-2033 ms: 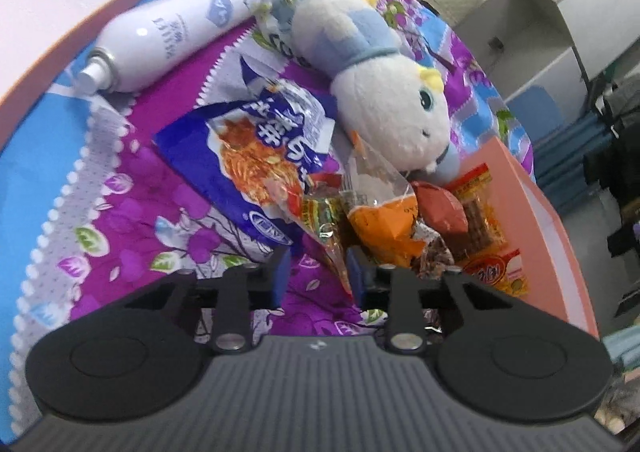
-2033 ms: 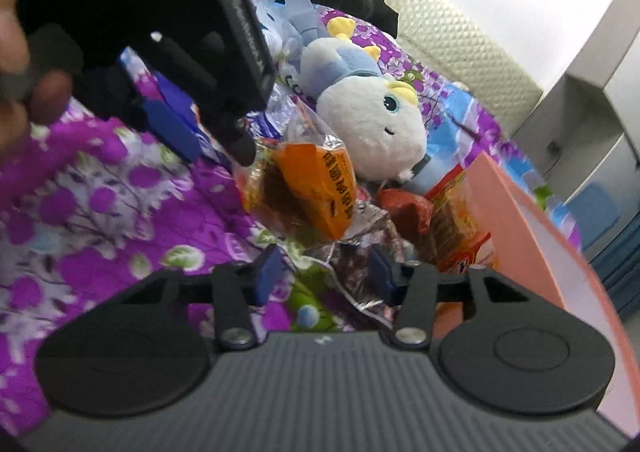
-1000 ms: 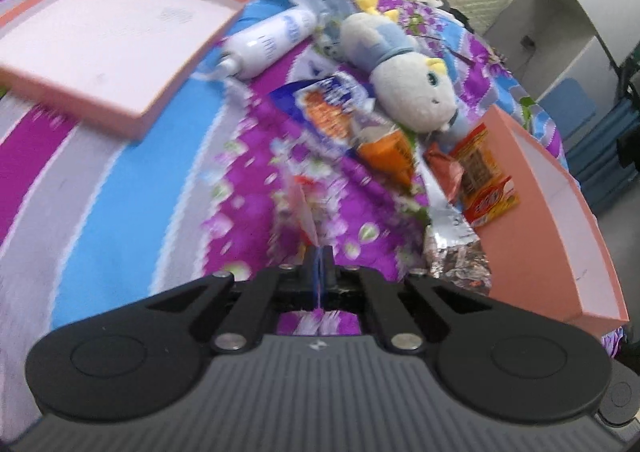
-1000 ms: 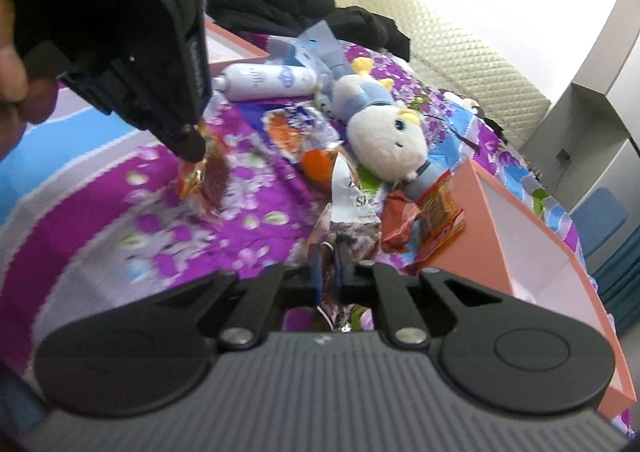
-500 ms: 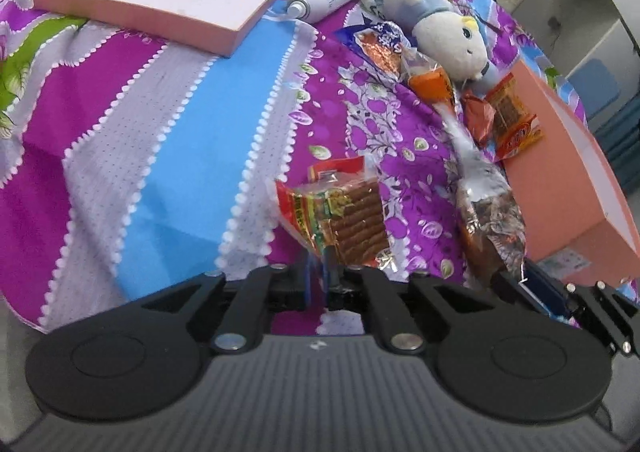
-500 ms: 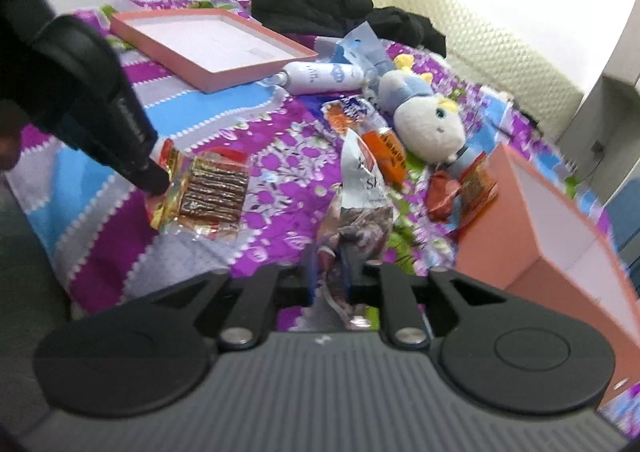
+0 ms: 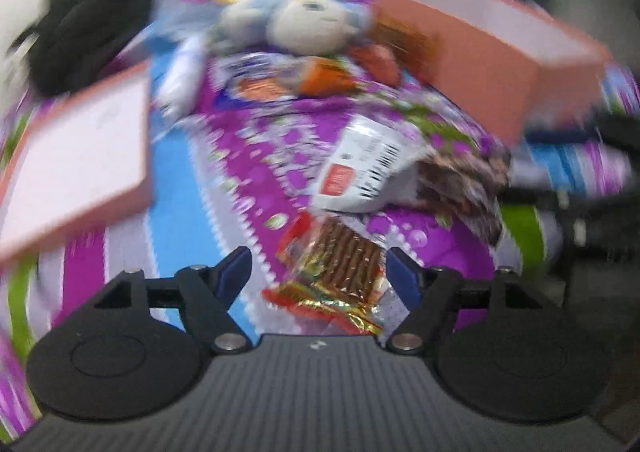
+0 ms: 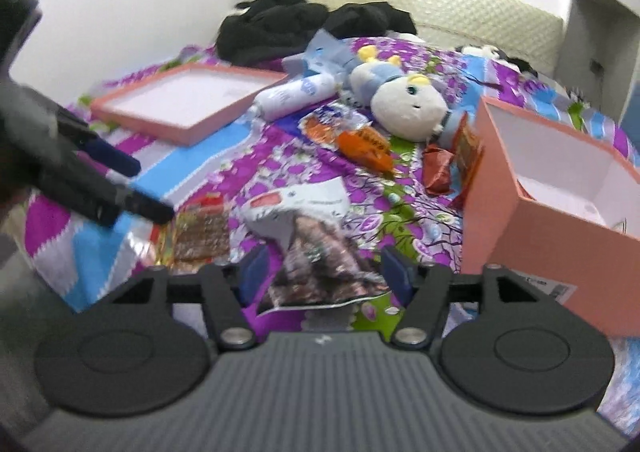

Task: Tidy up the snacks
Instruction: 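Lift the stick-snack pack with the left tool while the right tool lifts the white bag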

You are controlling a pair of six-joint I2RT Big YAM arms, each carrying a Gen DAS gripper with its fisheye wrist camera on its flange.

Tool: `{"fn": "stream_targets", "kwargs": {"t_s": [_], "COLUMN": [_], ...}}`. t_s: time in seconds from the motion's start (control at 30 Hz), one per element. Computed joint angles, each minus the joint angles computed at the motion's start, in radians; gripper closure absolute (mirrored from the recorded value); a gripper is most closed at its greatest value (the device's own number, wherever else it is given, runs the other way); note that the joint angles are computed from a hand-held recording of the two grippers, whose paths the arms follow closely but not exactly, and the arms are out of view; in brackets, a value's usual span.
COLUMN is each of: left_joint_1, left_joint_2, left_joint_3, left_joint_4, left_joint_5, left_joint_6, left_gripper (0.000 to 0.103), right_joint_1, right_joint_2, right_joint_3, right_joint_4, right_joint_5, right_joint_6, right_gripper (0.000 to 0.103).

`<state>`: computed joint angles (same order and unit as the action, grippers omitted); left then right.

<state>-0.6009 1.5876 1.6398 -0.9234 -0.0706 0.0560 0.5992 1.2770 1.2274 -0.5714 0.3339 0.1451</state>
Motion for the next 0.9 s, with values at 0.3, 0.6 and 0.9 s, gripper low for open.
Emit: {"fn": "stream_targets", "kwargs": {"t_s": [0.3,0.6,0.9], "left_joint_1": [-0.014,0.028,0.012], "left_joint_2": [0.117,0.175,0.172], "left_joint_3": [0.055,0.118,0.123], "left_joint_4": [-0.020,-0.087,-0.104], "left_joint_5": [0.000,0.117,0.104], "left_joint_6": [0.255,0.166,0.106], "left_gripper": [0.024,0.028,0.046], "right_joint_1": [-0.082,-0.111,-0.114], "right_joint_2": [0.071,0.182,0.262], "right_joint_3": [0.082,0.192,0.246], "right_joint_4": [-0.071,-0.140,-0.217], "right_joint_5": [-0.164,-0.262,-0.232], "right_joint_6": [-0.005,-0.096,-0.104], "right_gripper": [0.038,0.038,0.049]}}
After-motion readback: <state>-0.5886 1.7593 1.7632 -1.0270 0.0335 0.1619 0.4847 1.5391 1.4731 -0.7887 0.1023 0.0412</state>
